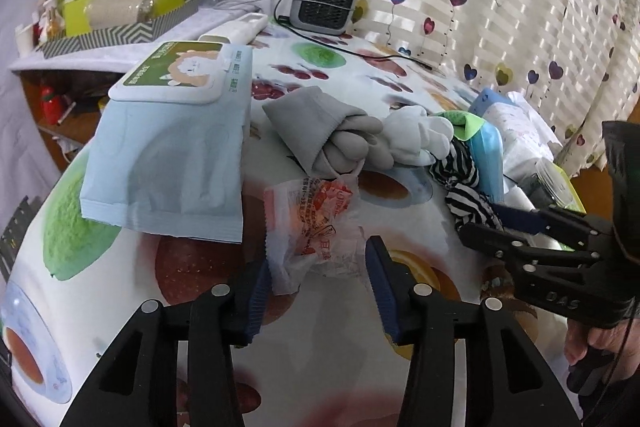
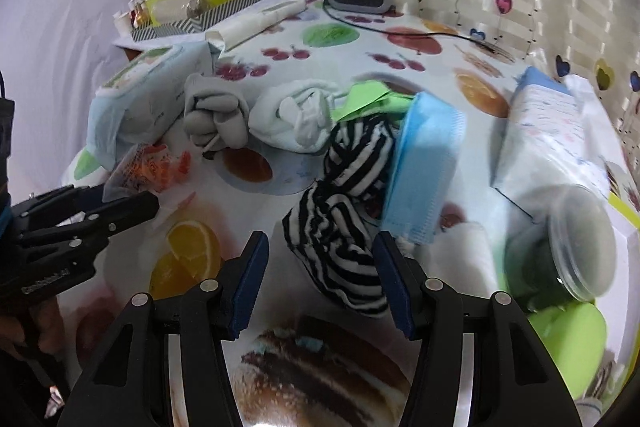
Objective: Organize soft objects
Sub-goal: 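Grasp the black-white striped cloth with the right gripper while the left gripper grasps the plastic snack bag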
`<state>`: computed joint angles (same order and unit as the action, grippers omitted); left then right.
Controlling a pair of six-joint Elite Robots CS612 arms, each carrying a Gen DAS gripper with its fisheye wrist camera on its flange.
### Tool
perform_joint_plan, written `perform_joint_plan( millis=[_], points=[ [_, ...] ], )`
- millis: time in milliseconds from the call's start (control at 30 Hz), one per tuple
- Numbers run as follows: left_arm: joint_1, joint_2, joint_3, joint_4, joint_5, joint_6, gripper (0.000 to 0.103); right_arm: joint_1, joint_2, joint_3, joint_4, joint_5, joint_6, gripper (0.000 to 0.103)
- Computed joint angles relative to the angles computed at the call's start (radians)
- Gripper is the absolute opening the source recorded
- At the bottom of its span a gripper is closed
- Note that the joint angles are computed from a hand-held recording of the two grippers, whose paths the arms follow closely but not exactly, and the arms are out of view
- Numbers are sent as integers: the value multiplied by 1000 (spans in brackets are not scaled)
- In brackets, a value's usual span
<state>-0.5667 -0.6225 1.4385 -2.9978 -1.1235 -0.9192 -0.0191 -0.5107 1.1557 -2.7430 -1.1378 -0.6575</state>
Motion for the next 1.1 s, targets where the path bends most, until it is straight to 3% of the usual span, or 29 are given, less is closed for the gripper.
perform_joint_plan(
  millis=[100, 200, 333, 367, 400, 467, 500, 833, 1100],
  points=[
    [2, 3, -6, 7, -5, -2, 50, 4, 2, 1, 1, -15, -15, 23],
    [2, 5, -11, 20, 5, -10, 51, -2, -4, 16, -11, -1, -11, 18],
    [3, 15, -25, 17, 12, -2, 51, -12, -17, 40, -30, 31, 7, 17],
    [3, 16, -27, 19, 13, -4, 46, -14, -21, 46, -32, 39, 10, 17],
    [4, 17, -33, 27, 10, -3, 33, -16, -24, 52, -35, 46, 12, 17],
    [4, 18, -35, 30, 11, -6, 31, -20, -33, 67, -43, 58, 16, 17],
    [5, 18, -33, 22, 2, -7, 23, -21, -36, 72, -46, 63, 17, 17],
    [-17, -8, 4, -39, 34, 23, 20, -41, -75, 139, -112, 132, 31, 17],
    [-28, -22, 18, -56, 44, 36, 20, -44, -74, 138, -114, 139, 46, 18]
  ],
)
